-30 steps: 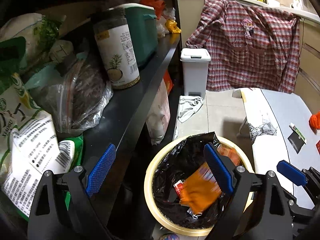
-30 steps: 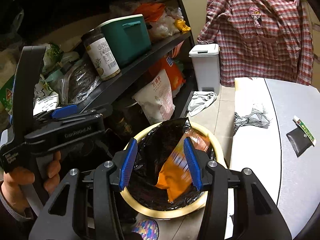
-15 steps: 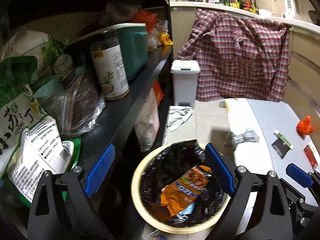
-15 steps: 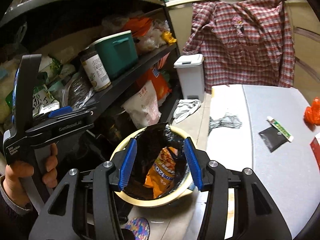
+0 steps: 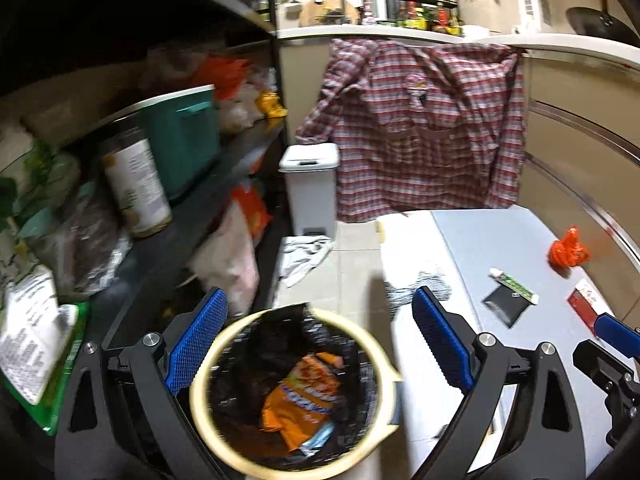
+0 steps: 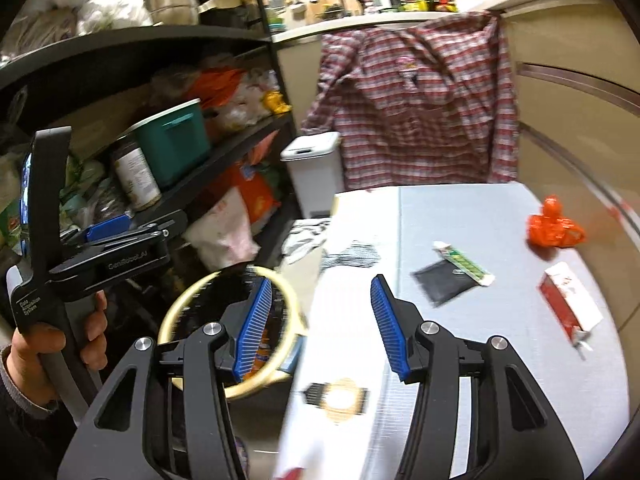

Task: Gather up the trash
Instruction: 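Move both open tools from the bin back to the table, then grasp the white milk carton with the right tool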

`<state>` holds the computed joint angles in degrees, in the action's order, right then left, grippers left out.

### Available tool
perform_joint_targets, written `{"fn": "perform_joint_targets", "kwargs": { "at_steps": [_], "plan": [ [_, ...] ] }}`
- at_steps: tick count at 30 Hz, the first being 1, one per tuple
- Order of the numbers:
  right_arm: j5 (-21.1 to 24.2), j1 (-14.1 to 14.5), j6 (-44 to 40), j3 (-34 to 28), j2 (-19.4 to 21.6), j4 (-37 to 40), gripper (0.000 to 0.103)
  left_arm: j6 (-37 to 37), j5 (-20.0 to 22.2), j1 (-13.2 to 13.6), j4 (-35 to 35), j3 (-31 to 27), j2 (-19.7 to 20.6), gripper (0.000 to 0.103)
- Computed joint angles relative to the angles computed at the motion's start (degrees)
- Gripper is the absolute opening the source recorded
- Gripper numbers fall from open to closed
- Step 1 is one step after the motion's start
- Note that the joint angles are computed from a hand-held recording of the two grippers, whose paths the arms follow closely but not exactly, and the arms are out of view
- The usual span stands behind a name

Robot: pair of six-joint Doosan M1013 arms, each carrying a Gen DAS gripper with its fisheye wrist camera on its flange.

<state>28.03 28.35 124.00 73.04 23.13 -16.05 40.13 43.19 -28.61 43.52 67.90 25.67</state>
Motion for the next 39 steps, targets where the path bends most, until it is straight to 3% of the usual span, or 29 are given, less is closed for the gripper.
{"fn": "perform_joint_targets", "kwargs": {
  "at_steps": [13, 19, 28, 39],
  "plan": [
    [0.6, -6.0, 18.6, 7.5, -2.8, -17.7, 0.06, 8.2, -1.6, -3.2, -7.3, -8.6, 7.5, 0.09],
    [5.0, -9.6, 24.2, 8.7, -0.9, -22.9, 0.063, 11.8, -0.6, -3.9, -9.0, -11.5, 9.8, 0.09],
    [8.6, -13.0, 23.4, 8.8, 1.4, -21.2, 0.063, 13.2, 0.2, -3.7, -10.8, -13.3, 11.2, 0.09],
    [9.1, -13.4, 17.3, 6.7, 3.9, -21.1, 0.068, 14.6, 1.2, -3.6, -11.0, -14.0, 11.9, 0.09]
  ]
}}
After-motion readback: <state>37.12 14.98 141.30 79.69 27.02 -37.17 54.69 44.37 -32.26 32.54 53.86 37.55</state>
